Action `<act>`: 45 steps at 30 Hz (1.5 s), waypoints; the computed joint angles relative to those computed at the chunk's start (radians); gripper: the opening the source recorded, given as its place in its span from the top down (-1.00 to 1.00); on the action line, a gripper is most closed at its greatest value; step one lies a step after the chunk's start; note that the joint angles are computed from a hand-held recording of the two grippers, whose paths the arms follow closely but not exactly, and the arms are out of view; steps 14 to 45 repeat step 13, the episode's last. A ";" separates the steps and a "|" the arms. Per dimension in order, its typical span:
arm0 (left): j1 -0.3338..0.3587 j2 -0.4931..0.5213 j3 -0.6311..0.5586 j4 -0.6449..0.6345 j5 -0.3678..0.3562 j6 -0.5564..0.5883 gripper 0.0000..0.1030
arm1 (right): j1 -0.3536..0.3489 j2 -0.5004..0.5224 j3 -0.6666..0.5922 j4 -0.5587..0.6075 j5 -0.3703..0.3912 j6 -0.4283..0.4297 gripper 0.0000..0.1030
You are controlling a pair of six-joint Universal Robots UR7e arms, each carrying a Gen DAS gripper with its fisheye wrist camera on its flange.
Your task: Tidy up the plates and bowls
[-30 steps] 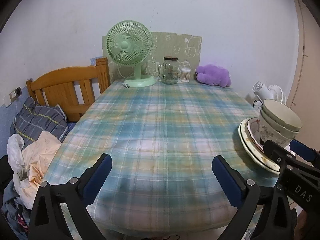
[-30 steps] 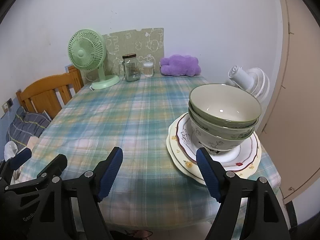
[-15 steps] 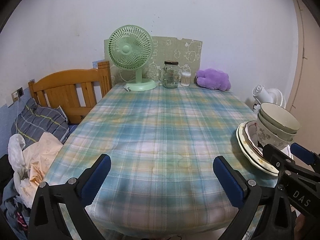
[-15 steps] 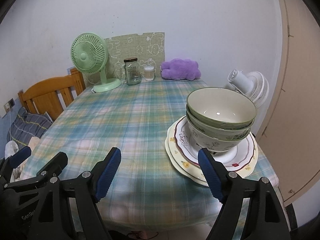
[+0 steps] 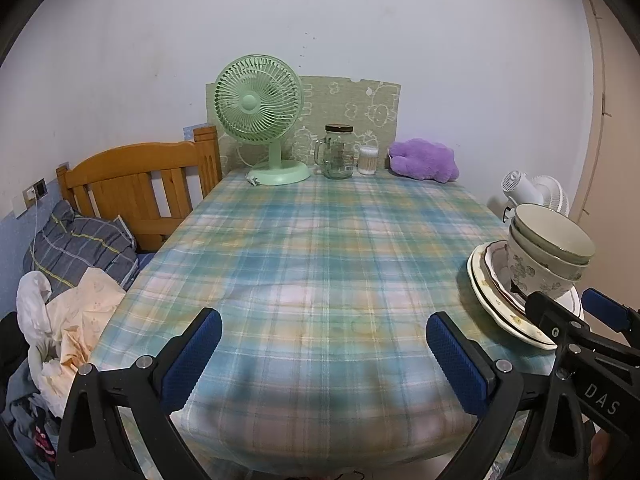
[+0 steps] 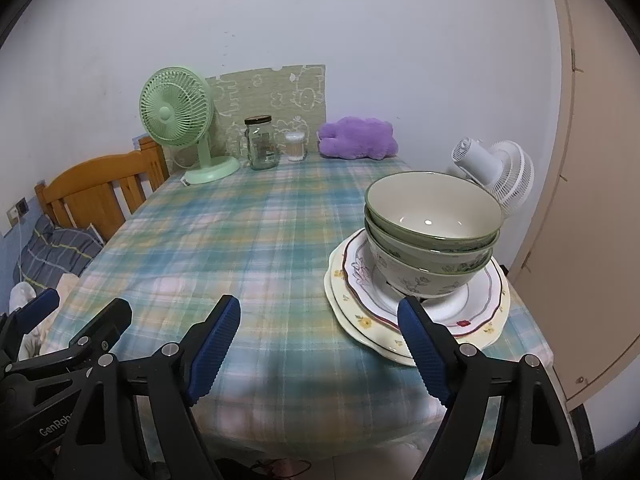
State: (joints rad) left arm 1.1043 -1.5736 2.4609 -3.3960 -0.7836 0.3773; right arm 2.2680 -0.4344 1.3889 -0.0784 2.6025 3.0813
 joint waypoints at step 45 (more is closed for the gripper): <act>-0.010 -0.007 0.008 0.010 0.005 -0.005 -1.00 | 0.003 -0.007 0.012 0.012 0.011 0.022 -0.62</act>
